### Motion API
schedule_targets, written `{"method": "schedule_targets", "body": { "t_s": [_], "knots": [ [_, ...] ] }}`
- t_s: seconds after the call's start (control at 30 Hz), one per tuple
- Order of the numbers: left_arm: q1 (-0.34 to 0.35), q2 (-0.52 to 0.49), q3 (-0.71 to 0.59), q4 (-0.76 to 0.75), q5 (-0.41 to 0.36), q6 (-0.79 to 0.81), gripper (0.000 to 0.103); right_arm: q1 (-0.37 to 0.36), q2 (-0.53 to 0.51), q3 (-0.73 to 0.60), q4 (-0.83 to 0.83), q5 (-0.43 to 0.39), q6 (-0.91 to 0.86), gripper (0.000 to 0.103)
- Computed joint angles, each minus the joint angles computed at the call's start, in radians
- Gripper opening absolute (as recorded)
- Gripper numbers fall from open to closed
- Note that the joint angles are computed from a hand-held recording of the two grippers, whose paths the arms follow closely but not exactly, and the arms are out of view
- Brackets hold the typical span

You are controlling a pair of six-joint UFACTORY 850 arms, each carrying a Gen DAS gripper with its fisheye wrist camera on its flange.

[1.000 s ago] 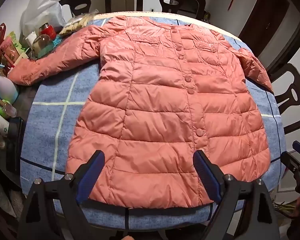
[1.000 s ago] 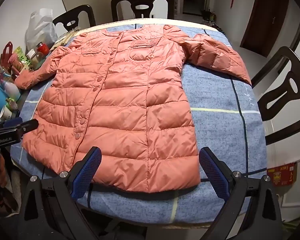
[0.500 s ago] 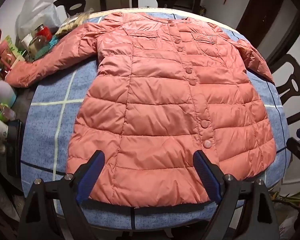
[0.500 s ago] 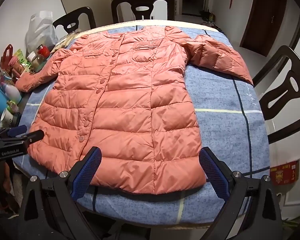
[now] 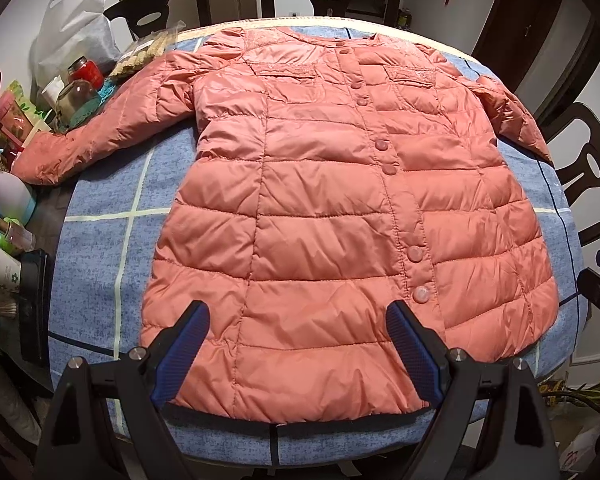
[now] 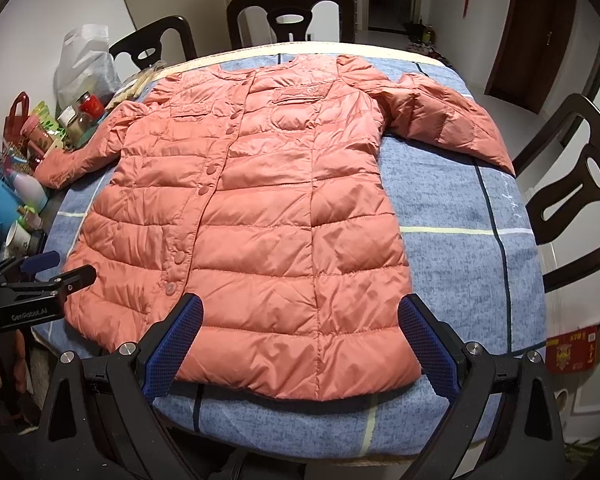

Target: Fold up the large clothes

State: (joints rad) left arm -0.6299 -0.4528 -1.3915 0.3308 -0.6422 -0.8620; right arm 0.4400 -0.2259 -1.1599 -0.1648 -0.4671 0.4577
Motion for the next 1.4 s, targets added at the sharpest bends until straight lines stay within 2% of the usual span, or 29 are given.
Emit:
{"method": "schedule_targets", "body": {
  "t_s": [0.6,1.4],
  "knots": [
    [0.010,0.008,0.012,-0.034,0.003,0.000,0.091,0.003,-0.019,-0.017,0.070,-0.026,-0.085,0.098],
    [-0.002,-0.025,-0.041,-0.020,-0.051,-0.015,0.091,-0.028,-0.035,-0.028,0.165,-0.020,-0.208,0.098]
  ]
}}
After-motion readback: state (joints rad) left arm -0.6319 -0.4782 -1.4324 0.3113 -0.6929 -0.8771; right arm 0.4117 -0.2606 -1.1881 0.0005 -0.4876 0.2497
